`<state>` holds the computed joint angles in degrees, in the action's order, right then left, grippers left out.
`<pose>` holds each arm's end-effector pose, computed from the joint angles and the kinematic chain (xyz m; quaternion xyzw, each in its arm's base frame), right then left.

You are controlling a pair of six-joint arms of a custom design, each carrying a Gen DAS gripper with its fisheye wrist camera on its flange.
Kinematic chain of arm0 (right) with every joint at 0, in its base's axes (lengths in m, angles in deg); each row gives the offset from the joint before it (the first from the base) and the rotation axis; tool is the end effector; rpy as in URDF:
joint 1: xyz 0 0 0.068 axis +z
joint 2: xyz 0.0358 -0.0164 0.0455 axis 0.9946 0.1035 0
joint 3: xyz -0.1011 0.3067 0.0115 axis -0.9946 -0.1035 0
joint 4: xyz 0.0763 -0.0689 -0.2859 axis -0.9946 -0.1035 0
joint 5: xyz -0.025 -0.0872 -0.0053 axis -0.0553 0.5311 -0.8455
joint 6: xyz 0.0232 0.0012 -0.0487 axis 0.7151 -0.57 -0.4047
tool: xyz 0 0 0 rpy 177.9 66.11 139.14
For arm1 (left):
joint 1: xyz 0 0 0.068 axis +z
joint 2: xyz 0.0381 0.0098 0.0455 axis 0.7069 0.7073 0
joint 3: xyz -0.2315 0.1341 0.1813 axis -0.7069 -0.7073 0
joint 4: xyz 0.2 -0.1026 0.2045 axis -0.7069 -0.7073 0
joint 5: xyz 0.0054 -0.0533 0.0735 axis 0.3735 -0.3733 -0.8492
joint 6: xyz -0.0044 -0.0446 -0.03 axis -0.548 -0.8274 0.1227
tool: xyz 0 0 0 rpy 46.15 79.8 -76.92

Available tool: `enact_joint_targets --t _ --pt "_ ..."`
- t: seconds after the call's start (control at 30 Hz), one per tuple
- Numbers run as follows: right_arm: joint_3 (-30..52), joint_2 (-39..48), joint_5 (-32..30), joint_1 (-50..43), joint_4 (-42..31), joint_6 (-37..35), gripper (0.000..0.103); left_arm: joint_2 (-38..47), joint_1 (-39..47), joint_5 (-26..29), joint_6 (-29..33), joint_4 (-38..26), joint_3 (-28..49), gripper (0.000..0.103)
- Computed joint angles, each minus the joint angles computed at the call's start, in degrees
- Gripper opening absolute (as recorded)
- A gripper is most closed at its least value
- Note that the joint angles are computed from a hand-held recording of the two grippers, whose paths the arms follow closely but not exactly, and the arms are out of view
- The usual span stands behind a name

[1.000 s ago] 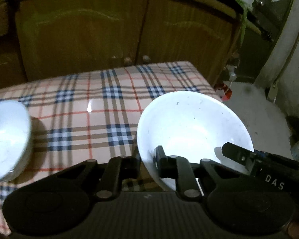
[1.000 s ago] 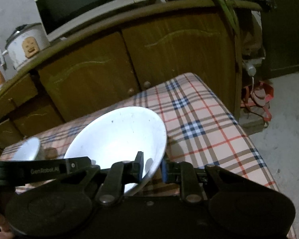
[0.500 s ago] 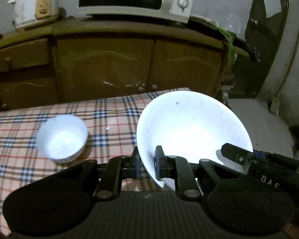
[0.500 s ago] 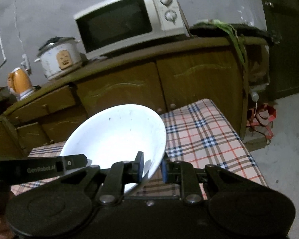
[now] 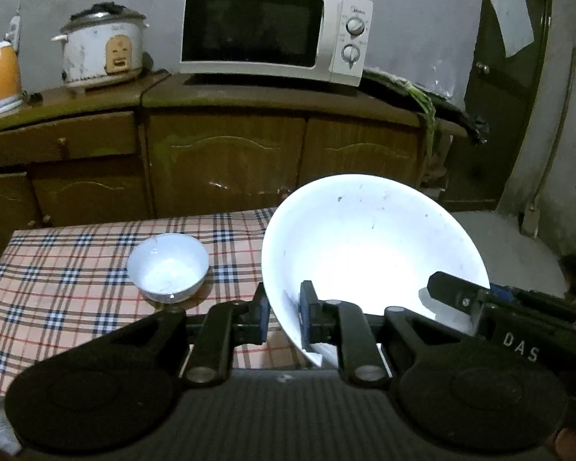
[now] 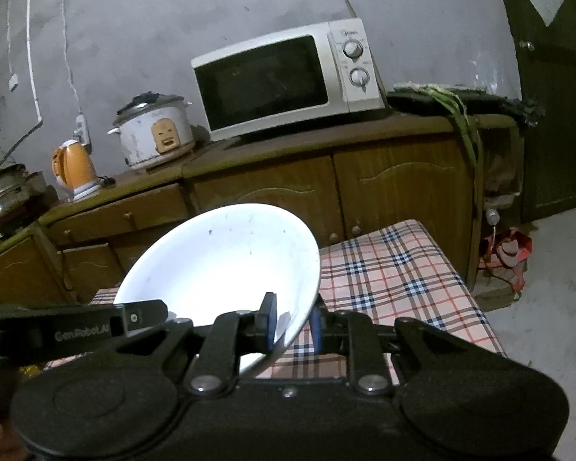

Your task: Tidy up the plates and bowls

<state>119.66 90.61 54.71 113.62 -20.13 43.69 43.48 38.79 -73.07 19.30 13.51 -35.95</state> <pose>0.3001 0.1602 0.1730 0.0138 0.8319 0.1465 0.5350 0.2864 -0.0333 0.1888 0.0276 0.8824 -0.0705 0.4644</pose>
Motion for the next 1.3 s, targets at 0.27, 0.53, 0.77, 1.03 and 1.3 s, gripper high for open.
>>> enact_joint_targets --t 0.27,0.53,0.77,1.03,1.3 --pt "-4.44 -3.99 4.47 4.8 1.24 0.84 0.024 -6.99 0.35 -0.34 0.77 -0.45 -5.41 0.018" --pt "-6.81 -4.59 7.53 8.28 1.98 2.1 0.024 -9.79 1.29 0.4 1.42 -0.38 -8.66 0.018" --pt "-7.87 -2.74 8.73 10.04 3.12 3.0 0.024 -9.1 2.03 0.74 1.99 1.12 -10.75 0.019" --pt "-8.93 2.65 8.27 10.34 5.77 5.06 0.024 -3.66 2.53 1.9 2.7 5.01 -12.73 0.019" --pt "-9.05 11.02 7.19 9.95 9.56 7.69 0.024 5.8 2.08 1.47 3.34 12.45 -14.3 0.019"
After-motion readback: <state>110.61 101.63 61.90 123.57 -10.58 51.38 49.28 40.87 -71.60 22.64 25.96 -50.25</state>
